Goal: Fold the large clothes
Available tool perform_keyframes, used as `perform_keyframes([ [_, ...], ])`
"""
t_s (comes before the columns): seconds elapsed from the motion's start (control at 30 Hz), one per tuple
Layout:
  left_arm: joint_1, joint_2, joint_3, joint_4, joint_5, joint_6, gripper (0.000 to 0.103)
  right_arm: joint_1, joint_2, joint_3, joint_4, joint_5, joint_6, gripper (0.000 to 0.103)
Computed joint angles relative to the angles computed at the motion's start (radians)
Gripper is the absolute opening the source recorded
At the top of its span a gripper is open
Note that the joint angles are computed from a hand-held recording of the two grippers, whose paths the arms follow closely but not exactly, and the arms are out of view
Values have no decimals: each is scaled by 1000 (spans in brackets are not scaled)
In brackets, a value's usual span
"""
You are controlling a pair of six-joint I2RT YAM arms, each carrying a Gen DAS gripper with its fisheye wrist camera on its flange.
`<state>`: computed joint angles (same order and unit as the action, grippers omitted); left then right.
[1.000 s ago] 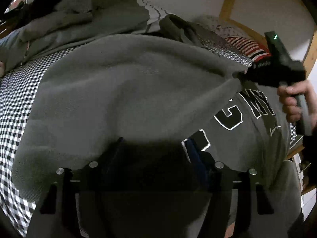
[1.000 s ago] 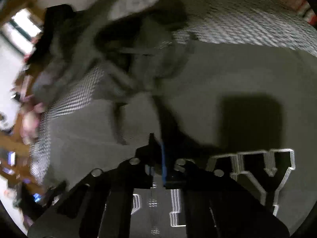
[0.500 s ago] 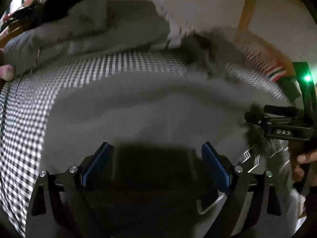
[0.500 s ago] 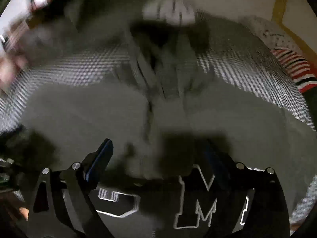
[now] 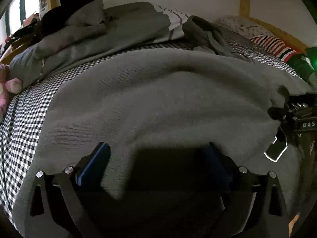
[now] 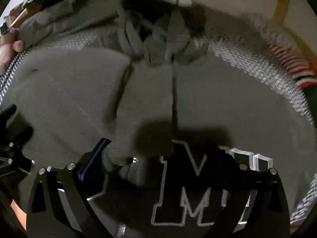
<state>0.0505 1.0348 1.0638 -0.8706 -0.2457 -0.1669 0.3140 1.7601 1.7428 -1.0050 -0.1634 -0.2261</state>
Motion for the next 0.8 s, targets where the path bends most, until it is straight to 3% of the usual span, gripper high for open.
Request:
perform_keyframes([
  [0.2, -17, 0, 7, -16, -28, -20, 96, -16, 4, -8, 30, -36, -20, 100],
  [0.37, -79, 14, 69, -71, -66, -133, 96, -141, -32, 15, -33, -249, -50, 100],
  [0.53, -340, 69, 170, -104, -223, -286, 96, -249, -57, 58, -74, -260, -140, 100],
  [0.67, -505, 232, 302, -96, -283, -359, 96, -373, 56, 231, -162, -281, -182, 100],
  [0.8, -583, 417, 463, -76, -273, -388, 96, -472, 183, 435, -257, -299, -228, 100],
])
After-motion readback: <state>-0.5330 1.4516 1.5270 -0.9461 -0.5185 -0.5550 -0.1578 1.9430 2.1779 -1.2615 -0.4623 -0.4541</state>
